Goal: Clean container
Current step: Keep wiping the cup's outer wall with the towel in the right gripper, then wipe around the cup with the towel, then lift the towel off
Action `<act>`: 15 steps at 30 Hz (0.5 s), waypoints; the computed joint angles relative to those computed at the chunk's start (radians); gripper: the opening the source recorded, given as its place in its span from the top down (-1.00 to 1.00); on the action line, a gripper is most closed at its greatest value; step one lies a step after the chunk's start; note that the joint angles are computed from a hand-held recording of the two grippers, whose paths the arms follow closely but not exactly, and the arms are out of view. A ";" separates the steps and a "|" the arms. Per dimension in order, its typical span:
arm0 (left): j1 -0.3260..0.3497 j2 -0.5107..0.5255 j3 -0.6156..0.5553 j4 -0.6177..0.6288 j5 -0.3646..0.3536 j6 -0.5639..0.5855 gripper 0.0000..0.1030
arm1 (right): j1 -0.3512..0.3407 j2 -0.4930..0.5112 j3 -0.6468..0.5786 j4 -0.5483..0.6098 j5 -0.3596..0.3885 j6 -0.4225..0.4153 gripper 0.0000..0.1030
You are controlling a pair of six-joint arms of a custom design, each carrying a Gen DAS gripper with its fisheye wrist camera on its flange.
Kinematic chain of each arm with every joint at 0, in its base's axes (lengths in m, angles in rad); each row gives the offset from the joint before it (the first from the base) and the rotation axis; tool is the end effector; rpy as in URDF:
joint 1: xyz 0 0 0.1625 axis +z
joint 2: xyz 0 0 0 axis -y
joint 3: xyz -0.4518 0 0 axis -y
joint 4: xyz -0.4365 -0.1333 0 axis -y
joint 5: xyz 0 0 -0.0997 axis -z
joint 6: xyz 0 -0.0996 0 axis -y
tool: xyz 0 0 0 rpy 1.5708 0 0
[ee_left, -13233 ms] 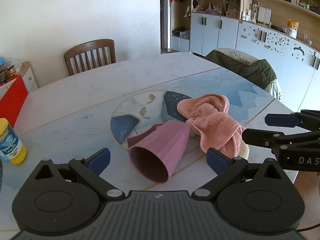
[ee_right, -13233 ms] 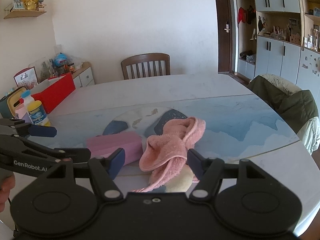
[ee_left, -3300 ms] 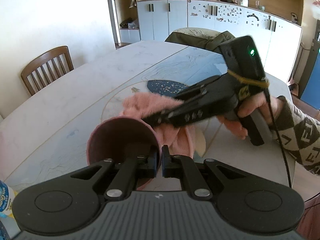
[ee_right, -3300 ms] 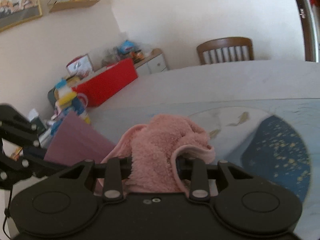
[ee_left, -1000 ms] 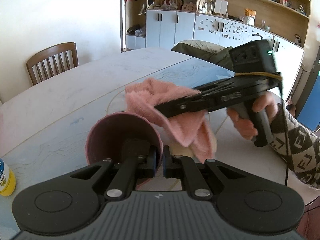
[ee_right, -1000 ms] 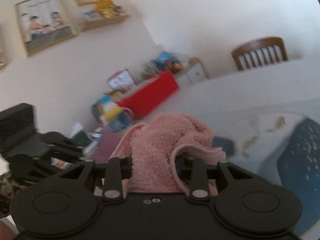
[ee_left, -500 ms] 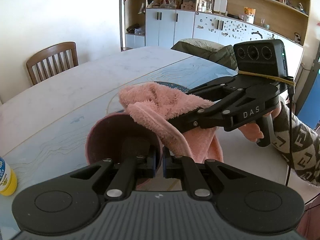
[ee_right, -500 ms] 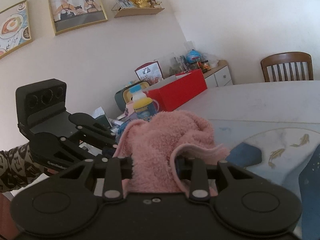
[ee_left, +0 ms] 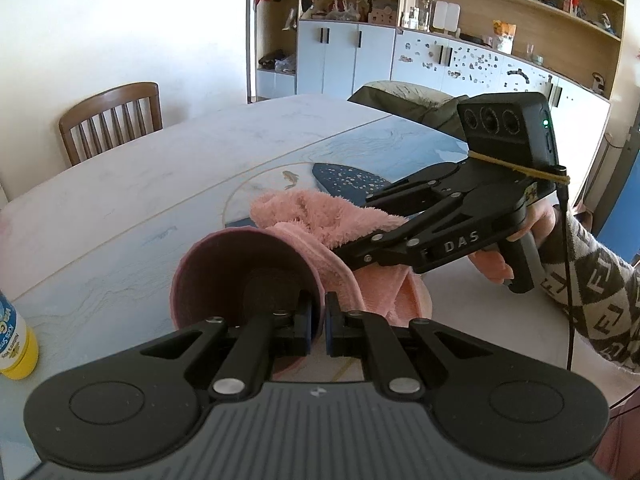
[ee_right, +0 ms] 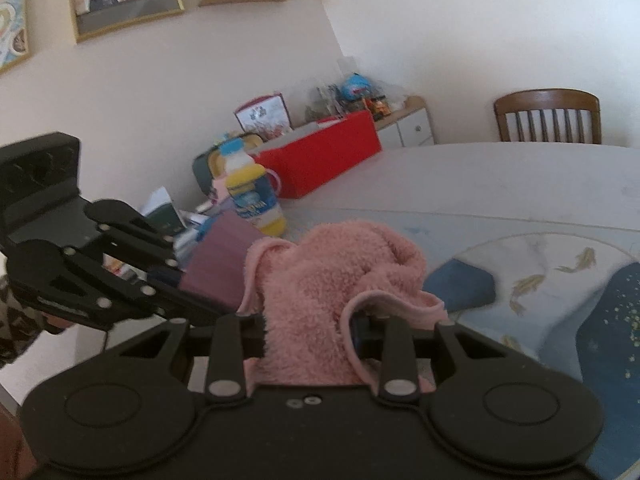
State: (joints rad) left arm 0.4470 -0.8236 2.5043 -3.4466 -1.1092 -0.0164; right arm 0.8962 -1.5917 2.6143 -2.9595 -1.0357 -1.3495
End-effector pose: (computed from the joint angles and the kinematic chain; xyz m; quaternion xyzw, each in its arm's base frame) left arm -0.2607 -0.3220 -0.0081 0.4905 0.8358 -0.2027 0.1405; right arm -0.0697 -0.3819 0.1974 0.3594 -0.8789 0.3135 0.0110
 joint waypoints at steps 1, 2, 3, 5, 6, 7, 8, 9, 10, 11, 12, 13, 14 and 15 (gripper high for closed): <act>-0.001 0.000 0.002 -0.002 0.001 -0.001 0.88 | 0.004 0.009 0.001 -0.021 -0.009 0.010 0.39; -0.005 -0.002 0.006 -0.003 0.003 -0.006 0.88 | 0.008 0.018 0.001 -0.041 -0.019 0.021 0.39; -0.005 -0.002 0.008 -0.006 0.002 -0.007 0.88 | 0.012 0.028 0.002 -0.065 -0.030 0.029 0.39; -0.002 -0.004 0.011 -0.013 0.000 -0.005 0.88 | 0.016 0.041 0.004 -0.096 -0.044 0.040 0.39; -0.002 -0.004 0.012 -0.014 0.000 -0.005 0.88 | 0.018 0.048 0.004 -0.114 -0.051 0.048 0.39; -0.003 -0.004 0.014 -0.017 0.001 -0.005 0.88 | 0.022 0.056 0.005 -0.132 -0.057 0.055 0.39; -0.002 -0.004 0.014 -0.016 0.002 -0.003 0.88 | 0.025 0.065 0.005 -0.153 -0.066 0.065 0.39; -0.001 -0.005 0.013 -0.013 0.001 -0.002 0.88 | 0.032 0.078 0.007 -0.184 -0.079 0.076 0.39; -0.001 -0.008 0.015 -0.012 0.001 -0.002 0.88 | 0.037 0.092 0.009 -0.221 -0.093 0.083 0.39; 0.001 -0.010 0.016 -0.012 -0.001 -0.003 0.88 | 0.044 0.110 0.010 -0.267 -0.111 0.096 0.39; 0.003 -0.012 0.017 -0.011 -0.004 -0.002 0.88 | 0.051 0.128 0.011 -0.313 -0.128 0.112 0.40; 0.002 -0.014 0.018 -0.012 -0.004 -0.002 0.88 | 0.056 0.142 0.012 -0.346 -0.140 0.122 0.40; 0.001 -0.015 0.020 -0.012 -0.003 -0.001 0.88 | 0.059 0.155 0.013 -0.378 -0.151 0.131 0.40; 0.002 -0.016 0.021 -0.013 -0.003 0.001 0.88 | 0.059 0.161 0.013 -0.396 -0.154 0.136 0.40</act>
State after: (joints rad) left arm 0.4488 -0.8392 2.5257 -3.4600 -1.1125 -0.0155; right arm 0.9555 -1.4303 2.6277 -3.3560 -1.1897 -1.2136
